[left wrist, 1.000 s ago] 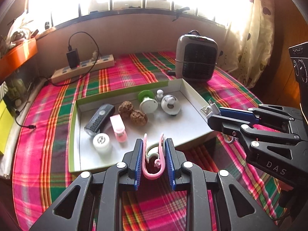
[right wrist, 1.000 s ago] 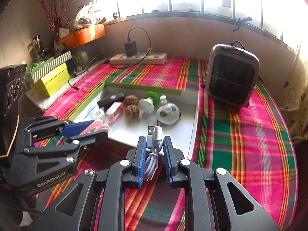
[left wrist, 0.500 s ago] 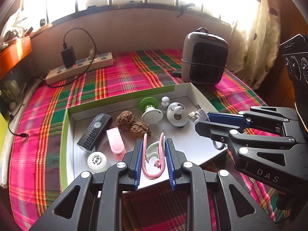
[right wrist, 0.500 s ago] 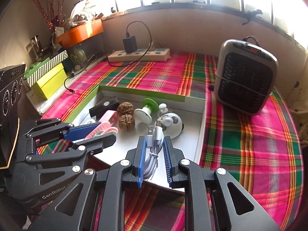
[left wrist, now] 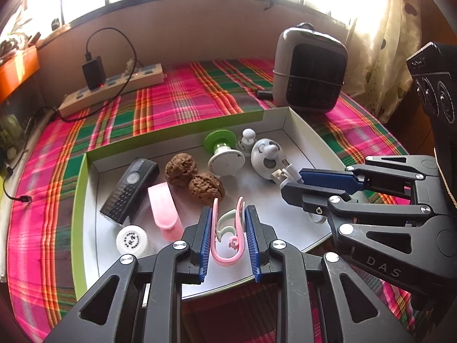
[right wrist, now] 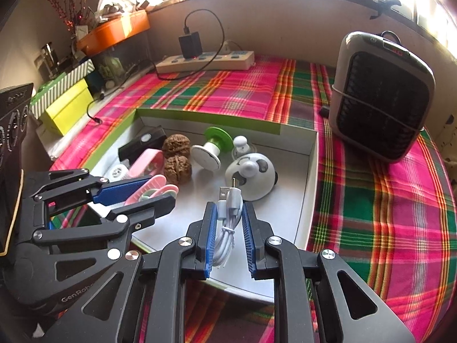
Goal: Organize objects
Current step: 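Carry the pink hook into the box with left tool while right tool carries the cable in, then open left tool to release the pink hook while right tool releases the cable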
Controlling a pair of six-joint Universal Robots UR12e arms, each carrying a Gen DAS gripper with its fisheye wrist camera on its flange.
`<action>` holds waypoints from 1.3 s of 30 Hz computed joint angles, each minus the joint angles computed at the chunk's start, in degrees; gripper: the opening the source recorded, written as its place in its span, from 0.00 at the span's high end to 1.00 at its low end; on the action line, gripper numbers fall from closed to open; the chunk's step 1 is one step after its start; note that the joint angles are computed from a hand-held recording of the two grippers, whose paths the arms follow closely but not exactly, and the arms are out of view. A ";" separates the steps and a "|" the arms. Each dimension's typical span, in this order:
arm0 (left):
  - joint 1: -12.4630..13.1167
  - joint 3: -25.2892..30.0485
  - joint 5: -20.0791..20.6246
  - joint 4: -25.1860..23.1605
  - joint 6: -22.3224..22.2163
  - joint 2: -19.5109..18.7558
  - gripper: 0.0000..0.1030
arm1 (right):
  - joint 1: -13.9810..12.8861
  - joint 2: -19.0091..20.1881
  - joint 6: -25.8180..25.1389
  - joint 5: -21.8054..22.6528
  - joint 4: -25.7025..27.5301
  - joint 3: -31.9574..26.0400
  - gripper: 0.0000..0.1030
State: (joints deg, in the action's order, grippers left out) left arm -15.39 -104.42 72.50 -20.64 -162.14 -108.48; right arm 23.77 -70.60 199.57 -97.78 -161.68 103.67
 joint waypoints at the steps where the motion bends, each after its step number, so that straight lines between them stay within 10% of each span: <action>1: -0.04 0.06 0.12 0.01 0.03 -0.06 0.80 | -0.04 0.02 0.06 -0.12 0.28 0.00 0.81; 39: -0.08 1.15 0.04 -2.76 -1.77 -0.65 0.76 | 0.37 0.48 -0.08 -1.06 2.10 -0.46 0.79</action>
